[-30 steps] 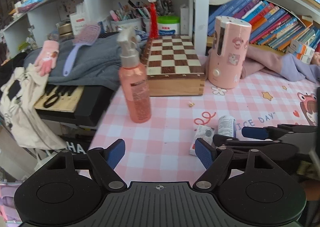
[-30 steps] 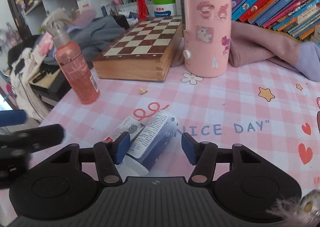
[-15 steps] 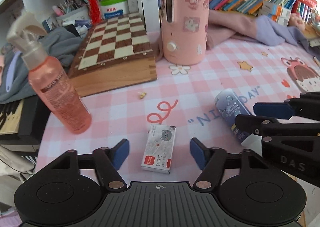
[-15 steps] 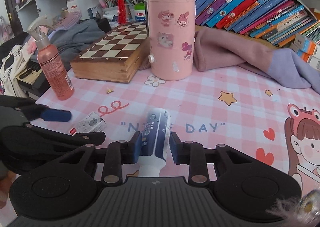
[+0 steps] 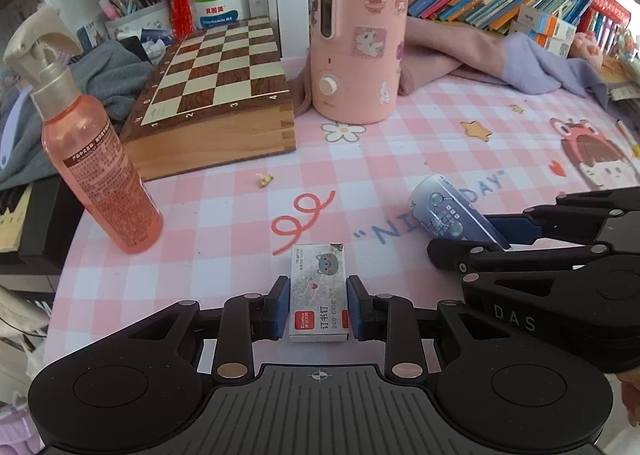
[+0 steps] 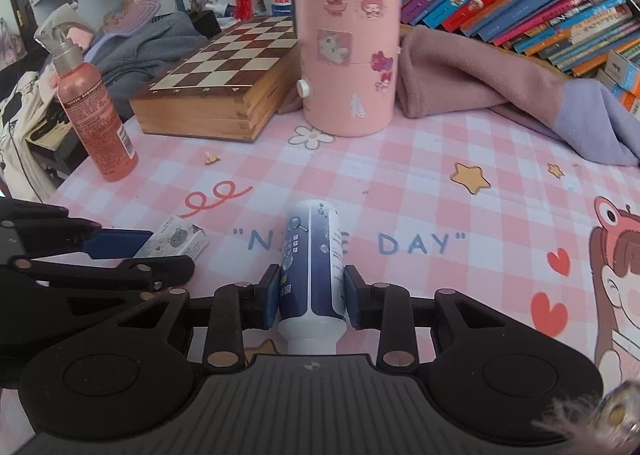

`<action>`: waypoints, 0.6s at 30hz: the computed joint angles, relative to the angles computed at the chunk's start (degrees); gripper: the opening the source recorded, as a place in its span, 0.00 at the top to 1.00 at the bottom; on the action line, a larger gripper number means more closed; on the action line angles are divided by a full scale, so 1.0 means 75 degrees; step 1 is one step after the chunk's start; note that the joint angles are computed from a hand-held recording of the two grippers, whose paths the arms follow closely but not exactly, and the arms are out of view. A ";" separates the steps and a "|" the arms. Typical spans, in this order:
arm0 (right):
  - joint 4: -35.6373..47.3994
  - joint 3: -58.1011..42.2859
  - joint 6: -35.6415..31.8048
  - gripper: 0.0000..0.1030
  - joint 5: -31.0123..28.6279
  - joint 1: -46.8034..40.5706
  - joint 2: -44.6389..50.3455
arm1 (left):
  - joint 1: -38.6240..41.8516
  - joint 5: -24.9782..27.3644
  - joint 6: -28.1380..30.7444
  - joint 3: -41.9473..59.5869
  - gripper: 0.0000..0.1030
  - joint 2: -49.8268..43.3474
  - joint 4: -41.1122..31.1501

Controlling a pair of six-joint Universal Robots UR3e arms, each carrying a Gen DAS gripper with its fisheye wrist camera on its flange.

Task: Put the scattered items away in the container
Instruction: 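Grasp the small white box with the left gripper while the right grasps the toothpaste tube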

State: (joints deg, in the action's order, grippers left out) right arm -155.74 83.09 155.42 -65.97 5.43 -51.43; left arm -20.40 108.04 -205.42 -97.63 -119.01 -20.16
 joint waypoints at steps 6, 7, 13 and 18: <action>-0.0334 0.1172 0.0066 0.70 0.0244 -0.0445 -0.0967 | -0.0062 -0.0245 -0.0343 -0.0411 0.73 0.0572 0.0334; -0.0399 0.1410 0.0102 0.70 0.0291 -0.0528 -0.1182 | -0.0092 -0.0283 -0.0377 -0.0479 0.73 0.0678 0.0389; -0.0781 0.2943 0.0084 0.70 0.0693 -0.1007 -0.2643 | -0.0328 -0.0498 -0.0707 -0.0985 0.73 0.1376 0.0727; -0.0893 0.4143 0.0038 0.70 0.1004 -0.1505 -0.3983 | -0.0674 -0.0502 -0.0880 -0.1379 0.73 0.1925 0.0986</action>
State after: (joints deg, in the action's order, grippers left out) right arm -162.43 114.16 155.70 -58.44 -5.86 -81.30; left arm -25.46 104.27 -212.02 -107.97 -104.57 -12.76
